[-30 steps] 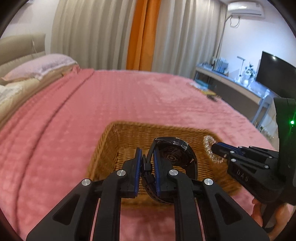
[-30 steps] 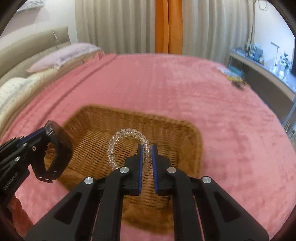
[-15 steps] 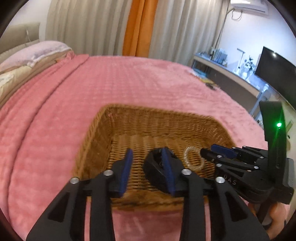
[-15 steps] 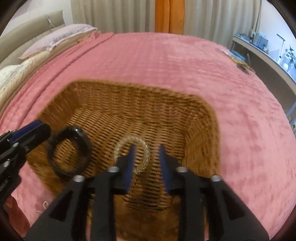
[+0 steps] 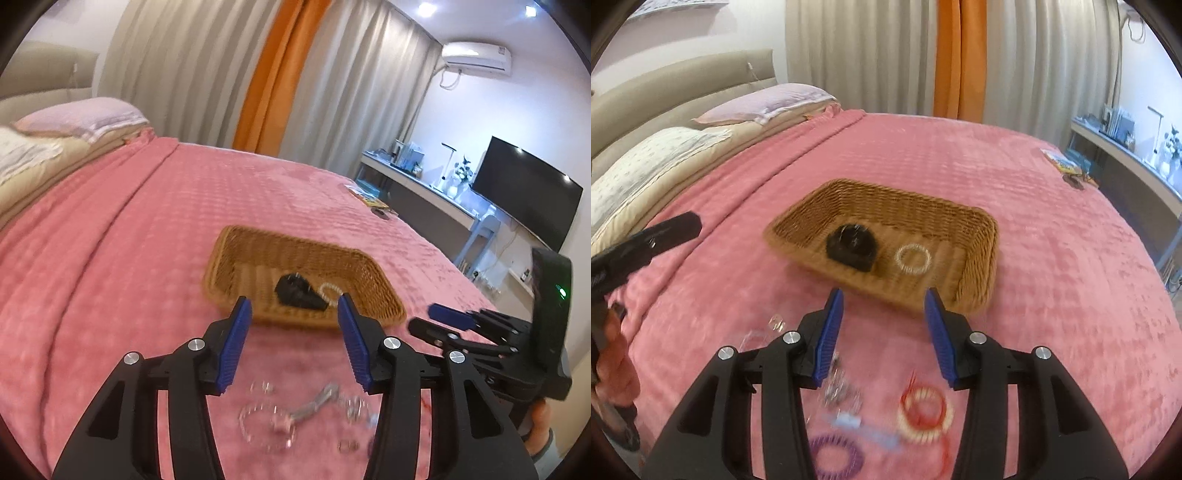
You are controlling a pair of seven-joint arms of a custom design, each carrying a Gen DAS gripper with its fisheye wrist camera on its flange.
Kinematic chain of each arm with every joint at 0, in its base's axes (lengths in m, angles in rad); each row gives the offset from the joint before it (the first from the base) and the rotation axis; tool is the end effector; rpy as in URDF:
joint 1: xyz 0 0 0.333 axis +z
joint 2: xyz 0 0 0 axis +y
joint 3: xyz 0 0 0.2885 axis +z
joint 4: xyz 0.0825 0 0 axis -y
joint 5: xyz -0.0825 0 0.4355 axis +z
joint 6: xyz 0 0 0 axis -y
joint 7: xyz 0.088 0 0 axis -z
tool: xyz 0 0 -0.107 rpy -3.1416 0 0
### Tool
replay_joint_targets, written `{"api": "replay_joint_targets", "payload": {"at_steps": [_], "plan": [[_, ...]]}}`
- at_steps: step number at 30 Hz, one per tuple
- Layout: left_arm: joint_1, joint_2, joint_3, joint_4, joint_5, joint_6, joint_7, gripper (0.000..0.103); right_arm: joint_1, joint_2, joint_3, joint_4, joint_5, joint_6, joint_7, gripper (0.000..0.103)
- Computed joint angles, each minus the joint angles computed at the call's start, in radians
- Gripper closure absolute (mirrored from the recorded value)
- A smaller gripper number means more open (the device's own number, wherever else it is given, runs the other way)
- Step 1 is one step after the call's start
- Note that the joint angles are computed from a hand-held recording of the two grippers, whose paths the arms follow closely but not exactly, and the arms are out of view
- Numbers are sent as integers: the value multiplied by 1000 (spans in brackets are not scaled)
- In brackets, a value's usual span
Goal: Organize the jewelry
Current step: 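Withdraw both open tools from the basket back toward the jewelry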
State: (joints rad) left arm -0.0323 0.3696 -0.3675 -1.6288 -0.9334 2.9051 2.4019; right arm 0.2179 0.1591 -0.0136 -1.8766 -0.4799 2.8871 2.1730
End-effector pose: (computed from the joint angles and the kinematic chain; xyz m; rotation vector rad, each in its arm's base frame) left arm 0.7095 -0.2107 0.4571 -1.4552 2.0193 -1.4150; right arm 0.6691 0.1665 0.4730 -1.6955 1.6701 -0.7613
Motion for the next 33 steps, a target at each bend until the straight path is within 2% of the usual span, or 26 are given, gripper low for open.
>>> {"api": "replay_joint_targets", "payload": {"at_steps": [2, 4, 7, 10, 12, 15, 21, 29, 33], "plan": [[23, -38, -15, -60, -52, 7, 32, 56, 22, -57, -15, -86, -83, 23, 91, 60], [35, -66, -16, -111, -106, 3, 64, 56, 18, -92, -5, -148, -100, 41, 131, 60], [33, -86, 2, -155, -164, -16, 92, 56, 4, -122, 14, -227, -71, 69, 141, 60], [9, -85, 36, -181, -149, -20, 65, 56, -6, -127, 34, -284, 32, 87, 87, 60], [-10, -66, 60, -180, -90, -25, 8, 56, -7, -118, 44, -302, 97, 96, 46, 60], [-51, -24, 106, -159, 77, -37, -136, 56, -7, -98, 53, -314, 169, 97, 1, 61], [-110, 59, 163, -97, 355, -55, -368, 56, -3, -61, 55, -295, 224, 87, -28, 61], [-162, 108, 221, -49, 634, -92, -599, 61, 50, -28, 7, -236, -1, 16, 149, 69], [-215, 112, 276, -46, 787, -89, -715, 65, 51, -25, 12, -229, -50, 8, 163, 79]]}}
